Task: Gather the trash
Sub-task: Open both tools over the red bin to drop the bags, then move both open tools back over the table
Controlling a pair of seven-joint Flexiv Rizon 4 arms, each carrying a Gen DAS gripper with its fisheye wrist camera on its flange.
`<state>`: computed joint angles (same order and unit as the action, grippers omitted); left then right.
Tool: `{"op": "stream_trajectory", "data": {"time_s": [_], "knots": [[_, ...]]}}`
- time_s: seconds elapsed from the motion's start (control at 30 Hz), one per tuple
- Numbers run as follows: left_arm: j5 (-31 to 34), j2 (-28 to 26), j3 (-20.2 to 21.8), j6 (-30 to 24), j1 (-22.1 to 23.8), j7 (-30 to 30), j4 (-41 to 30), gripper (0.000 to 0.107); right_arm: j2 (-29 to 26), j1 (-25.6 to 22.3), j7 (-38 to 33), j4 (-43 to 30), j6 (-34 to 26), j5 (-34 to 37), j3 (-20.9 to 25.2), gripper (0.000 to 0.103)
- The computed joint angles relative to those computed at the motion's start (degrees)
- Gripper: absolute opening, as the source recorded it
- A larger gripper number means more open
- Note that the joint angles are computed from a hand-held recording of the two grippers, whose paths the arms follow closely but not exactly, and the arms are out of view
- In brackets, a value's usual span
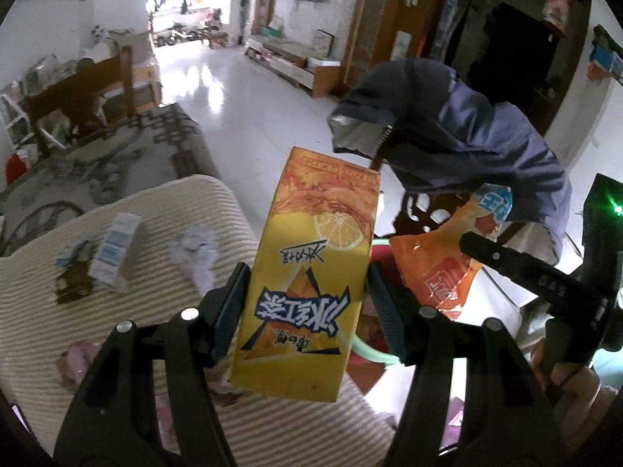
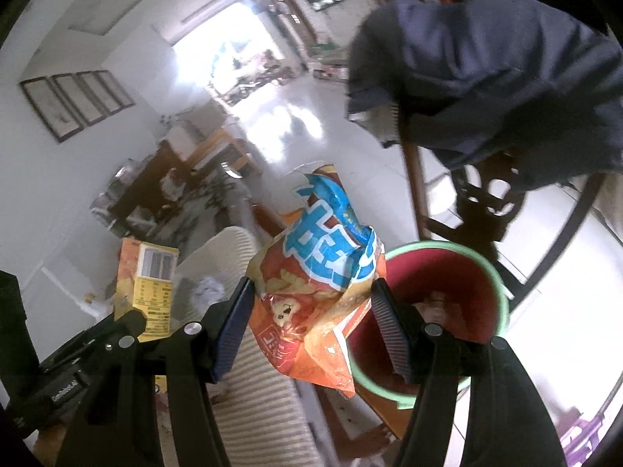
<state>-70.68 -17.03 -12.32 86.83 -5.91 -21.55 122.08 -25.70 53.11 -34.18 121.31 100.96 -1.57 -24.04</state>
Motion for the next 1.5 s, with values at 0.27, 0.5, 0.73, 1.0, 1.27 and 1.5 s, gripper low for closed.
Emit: {"op": "stream_trajectory", "data": {"time_s": [0.27,0.5,0.73,1.0,1.27,1.5], "knots": [[11.3,-3.9,0.1,-6.1,0.2,-8.7,-3.5,0.060,1.4,-0.1,1.6,3.3,-3.3,-2.1,-2.8,0.061],[21.5,-8.8,-0.4,-11.8,1.1,-16.8,-8.3,0.060,1.6,-5.8,4.5,3.6,-4.7,-5.8,1.1,0.062],[24.6,-10.9,-3.2,-13.4,3.6,-19.4,-10.4,0.073,1.2,-6.6,7.3,3.5,-4.5,-7.5,0.9,0.078],[23.2,-10.3,-5.4,-11.0,5.1,-17.2,-9.1,0.078,0.9,-6.3,8.7,3.3,-4.1,-7.3,0.5,0.079],[17.5,-7.4,-8.8,-5.4,7.7,-10.2,-4.9,0.078,0.4,-4.8,9.3,2.2,-4.1,-7.5,0.0,0.079],[2.1,-2.5,-11.0,-1.3,10.1,2.1,0.0,0.078,-1.2,-4.3,9.8,-1.7,-5.6,-9.3,2.1,0.080]]}}
